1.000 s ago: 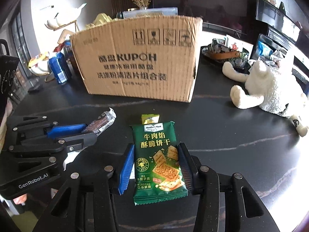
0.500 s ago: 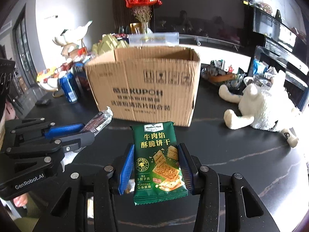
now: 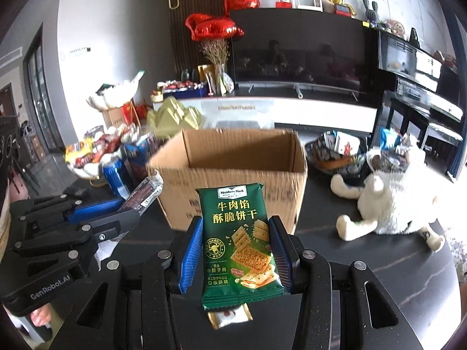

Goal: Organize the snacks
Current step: 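Lift both held packets and carry them over the cardboard box, then open both grippers to drop the packets into the box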

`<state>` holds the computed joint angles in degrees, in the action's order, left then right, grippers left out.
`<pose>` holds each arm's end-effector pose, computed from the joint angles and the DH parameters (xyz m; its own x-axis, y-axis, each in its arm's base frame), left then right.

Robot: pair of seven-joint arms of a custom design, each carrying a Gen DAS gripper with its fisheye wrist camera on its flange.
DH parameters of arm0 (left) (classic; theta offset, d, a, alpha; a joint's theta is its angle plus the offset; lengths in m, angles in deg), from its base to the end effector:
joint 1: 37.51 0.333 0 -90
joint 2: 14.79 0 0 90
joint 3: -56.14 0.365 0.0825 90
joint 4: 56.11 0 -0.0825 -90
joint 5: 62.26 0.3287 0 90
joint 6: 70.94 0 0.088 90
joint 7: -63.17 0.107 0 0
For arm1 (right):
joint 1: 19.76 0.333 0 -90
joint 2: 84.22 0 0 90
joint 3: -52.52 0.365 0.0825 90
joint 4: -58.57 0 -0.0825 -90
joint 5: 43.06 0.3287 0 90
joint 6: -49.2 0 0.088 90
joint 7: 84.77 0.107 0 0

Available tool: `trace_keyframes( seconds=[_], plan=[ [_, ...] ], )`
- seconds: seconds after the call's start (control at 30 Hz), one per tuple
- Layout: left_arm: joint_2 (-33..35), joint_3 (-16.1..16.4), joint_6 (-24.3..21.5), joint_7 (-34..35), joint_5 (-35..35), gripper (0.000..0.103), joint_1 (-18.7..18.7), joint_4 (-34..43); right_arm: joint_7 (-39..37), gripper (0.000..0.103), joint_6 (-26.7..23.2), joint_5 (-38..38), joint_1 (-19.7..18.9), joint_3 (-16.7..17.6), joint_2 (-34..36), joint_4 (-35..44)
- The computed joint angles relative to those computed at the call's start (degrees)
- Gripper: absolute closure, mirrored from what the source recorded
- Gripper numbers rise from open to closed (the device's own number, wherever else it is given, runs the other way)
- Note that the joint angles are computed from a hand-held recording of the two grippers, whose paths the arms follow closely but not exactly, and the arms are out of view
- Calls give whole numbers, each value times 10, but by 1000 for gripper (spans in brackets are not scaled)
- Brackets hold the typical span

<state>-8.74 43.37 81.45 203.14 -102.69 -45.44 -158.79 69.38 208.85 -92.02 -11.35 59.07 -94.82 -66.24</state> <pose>0.5638 -0.1850 0.6378 -0.6717 -0.7397 0.0405 -0.4732 0.3864 -0.7917 0.4532 0.1617 0.6195 -0.1284 -0.9901 -0.0572 -0.5781 0.1216 -0.8068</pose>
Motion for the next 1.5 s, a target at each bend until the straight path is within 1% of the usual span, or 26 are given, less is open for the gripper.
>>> trace_keyframes(
  seconds=[0.17,0.33,0.47,0.63,0.77,0.93,1.1,1.2,1.27,1.3,1.33,1.37,1.4,1.47,1.5],
  plan=[
    [15,2,-10,-15,13,84,4,40,-17,57,-7,6,2,-2,13,38],
    [30,2,-12,-26,30,84,7,72,-50,57,-14,20,9,-8,32,74],
    [51,0,-17,-43,47,84,10,107,-68,57,-19,33,14,-15,48,97],
    [85,-4,-22,-67,77,84,10,156,-100,57,-13,59,18,-28,74,127],
    [119,-5,-31,-97,108,84,6,202,-128,57,-14,74,21,-39,100,157],
    [177,-5,-53,-141,150,84,-3,278,-176,57,-11,118,21,-54,139,195],
    [235,1,-73,-177,202,84,-18,355,-206,57,-13,138,22,-68,173,227],
    [262,4,-81,-192,231,83,-28,390,-220,56,-6,149,22,-75,191,238],
    [268,10,-69,-204,246,74,-34,391,-220,54,-6,141,26,-82,198,240],
    [267,10,-61,-209,250,64,-34,388,-207,46,-13,126,31,-89,199,242],
    [262,9,-48,-211,251,60,-32,375,-183,42,-18,102,38,-96,199,240],
    [255,6,-33,-211,249,60,-29,359,-169,38,-18,87,40,-100,196,235],
    [244,3,-20,-210,246,60,-26,338,-164,38,-17,79,40,-99,192,228],
    [222,-8,-5,-199,234,60,-15,301,-153,38,-16,71,40,-97,184,215],
    [215,-8,-1,-198,232,60,-14,291,-148,38,-16,68,39,-95,180,210]
  ],
)
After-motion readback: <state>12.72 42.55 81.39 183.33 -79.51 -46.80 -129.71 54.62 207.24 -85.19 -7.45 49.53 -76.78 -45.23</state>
